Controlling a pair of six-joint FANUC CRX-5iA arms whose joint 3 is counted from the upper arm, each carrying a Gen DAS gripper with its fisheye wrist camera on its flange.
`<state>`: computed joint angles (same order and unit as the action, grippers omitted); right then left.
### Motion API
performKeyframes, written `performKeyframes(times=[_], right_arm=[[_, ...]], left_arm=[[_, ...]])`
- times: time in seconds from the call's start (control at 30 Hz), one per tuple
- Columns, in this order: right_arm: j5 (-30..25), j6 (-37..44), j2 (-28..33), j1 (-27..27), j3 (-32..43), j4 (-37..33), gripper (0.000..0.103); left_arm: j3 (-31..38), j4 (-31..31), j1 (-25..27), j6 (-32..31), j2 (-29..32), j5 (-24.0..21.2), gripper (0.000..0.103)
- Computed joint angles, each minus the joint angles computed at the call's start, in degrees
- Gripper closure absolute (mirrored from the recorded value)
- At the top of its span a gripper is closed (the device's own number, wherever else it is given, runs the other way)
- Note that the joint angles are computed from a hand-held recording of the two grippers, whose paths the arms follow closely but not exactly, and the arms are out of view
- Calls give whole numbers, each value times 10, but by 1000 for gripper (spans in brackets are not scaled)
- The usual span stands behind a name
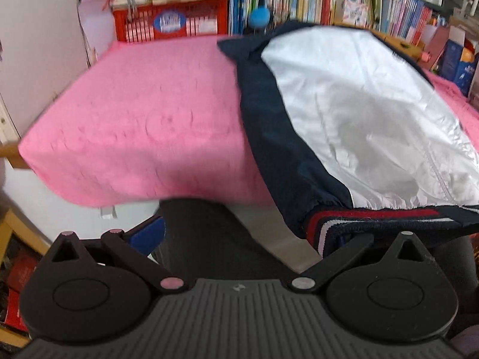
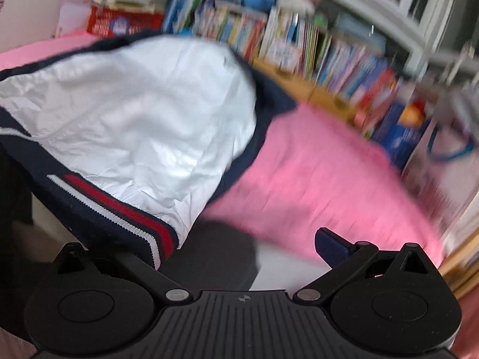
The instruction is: Fold clothes
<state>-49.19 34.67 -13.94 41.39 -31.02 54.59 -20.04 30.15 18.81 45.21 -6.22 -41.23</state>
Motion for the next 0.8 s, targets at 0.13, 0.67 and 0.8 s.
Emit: performKeyframes(times=[0.13, 0.67, 0.8], right_arm=[[3, 4, 46, -10, 17, -23, 0], [116, 218, -89, -17, -33, -51, 0], [161, 237, -83, -27, -40, -52, 0]], left_arm=[[36, -106, -36, 91, 39, 7, 0], [19, 25, 23, -93, 24, -136, 0], [10, 20, 10, -116, 18, -110, 0]])
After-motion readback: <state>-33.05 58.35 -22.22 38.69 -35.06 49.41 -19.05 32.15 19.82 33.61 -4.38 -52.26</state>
